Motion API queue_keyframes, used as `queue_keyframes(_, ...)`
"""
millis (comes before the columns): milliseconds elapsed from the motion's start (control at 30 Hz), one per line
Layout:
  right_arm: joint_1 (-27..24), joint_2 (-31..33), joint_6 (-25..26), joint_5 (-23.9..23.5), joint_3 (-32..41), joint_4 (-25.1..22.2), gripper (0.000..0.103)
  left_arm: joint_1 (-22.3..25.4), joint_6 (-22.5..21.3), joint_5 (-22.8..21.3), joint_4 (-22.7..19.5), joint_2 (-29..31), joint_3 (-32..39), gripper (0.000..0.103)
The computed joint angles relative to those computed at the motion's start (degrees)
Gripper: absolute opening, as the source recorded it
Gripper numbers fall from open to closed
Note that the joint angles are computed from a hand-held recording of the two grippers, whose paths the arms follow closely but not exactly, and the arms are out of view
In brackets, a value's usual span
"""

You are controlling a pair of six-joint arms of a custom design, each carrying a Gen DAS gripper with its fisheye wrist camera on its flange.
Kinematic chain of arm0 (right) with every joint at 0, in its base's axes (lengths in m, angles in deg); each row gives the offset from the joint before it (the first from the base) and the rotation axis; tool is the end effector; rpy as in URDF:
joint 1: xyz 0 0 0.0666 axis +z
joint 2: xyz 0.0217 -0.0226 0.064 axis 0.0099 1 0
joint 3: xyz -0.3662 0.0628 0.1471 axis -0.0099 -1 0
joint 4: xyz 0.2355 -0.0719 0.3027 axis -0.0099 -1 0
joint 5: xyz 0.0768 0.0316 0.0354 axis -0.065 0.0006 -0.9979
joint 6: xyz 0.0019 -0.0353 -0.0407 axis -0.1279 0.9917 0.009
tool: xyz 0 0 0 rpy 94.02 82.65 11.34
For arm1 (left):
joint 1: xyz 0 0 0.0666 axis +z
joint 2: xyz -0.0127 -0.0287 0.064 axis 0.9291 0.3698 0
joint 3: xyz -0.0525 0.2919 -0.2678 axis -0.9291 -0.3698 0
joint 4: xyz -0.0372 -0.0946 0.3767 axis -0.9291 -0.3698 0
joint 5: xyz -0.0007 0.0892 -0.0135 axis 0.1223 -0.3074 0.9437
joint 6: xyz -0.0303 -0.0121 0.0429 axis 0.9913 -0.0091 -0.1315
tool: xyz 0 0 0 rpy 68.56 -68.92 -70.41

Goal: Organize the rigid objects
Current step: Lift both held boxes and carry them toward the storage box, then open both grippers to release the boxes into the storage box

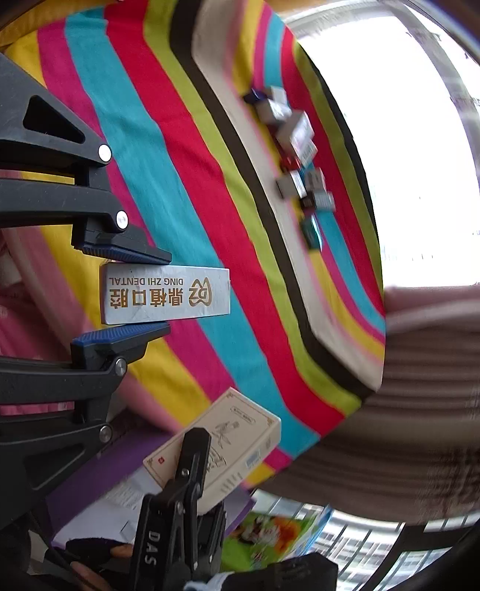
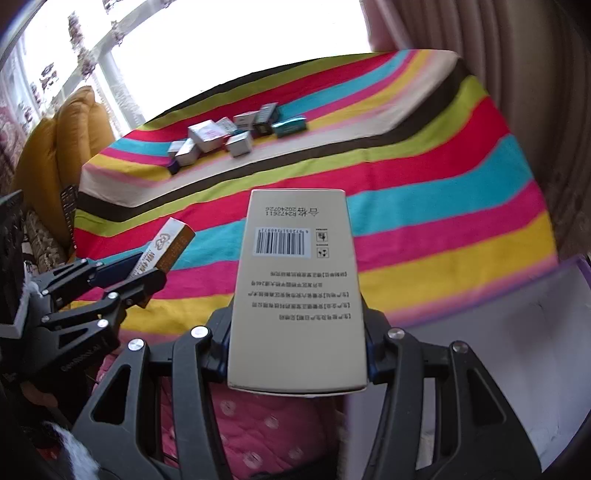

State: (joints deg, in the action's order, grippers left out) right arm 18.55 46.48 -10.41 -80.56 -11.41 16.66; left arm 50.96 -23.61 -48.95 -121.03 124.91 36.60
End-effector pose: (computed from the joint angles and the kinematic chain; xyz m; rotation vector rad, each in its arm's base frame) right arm 0.3194 0.1022 0.3811 0.0844 2.3744 0.3028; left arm 0.3961 -0.1354 0.3780 0.9304 2.2061 -0.3360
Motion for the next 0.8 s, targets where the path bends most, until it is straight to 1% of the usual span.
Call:
queue_keyframes(100,-2.54,-3.06,-0.31,0.52,-1.63,-1.28,0.055,-2.46,-1.59,-0.05,0.24,-1.28,-0.18,0.032)
queue_keyframes(200,-5.39,-6.08,-0.61,1.31,-3.05,-2.51,0.055,-5.58,-2.66,0.83,-0.74,-2.13,0.32,0.032)
queue_keyframes(300,-8.64,-9.33,-0.21,3.86,-4.17,-4.60,0.055,-8.90,-3.79,2.22,-2.29,-2.42,1.12,0.032)
queue_keyframes(433,-12.04,-11.90,1.08,8.97,-4.88,-8.64,0.055,-12.68,-4.98,6.85,-6.29,-1.88,2.87,0.032)
queue_keyframes(500,-14.24,-13.20,1.14,10.10,-5.41,-10.40,0.056,-14.24,-6.43,10.76,-9.55,-1.13,3.97,0.032)
queue_keyframes(567,-16.60,-14.28,1.37,11.02,-5.82,-12.44,0.056,-15.53,-7.23,13.73,-12.19,-0.36,4.69,0.032)
queue_keyframes(667,-19.70,-15.59,2.22,11.95,-6.54,-14.56,0.056,-18.32,-9.04,15.63,-14.75,0.70,4.93,0.032)
queue_keyframes(800,-22.46,-15.88,2.56,12.35,-6.82,-16.64,0.056,-20.98,-12.56,16.33,-16.94,1.50,3.97,0.033)
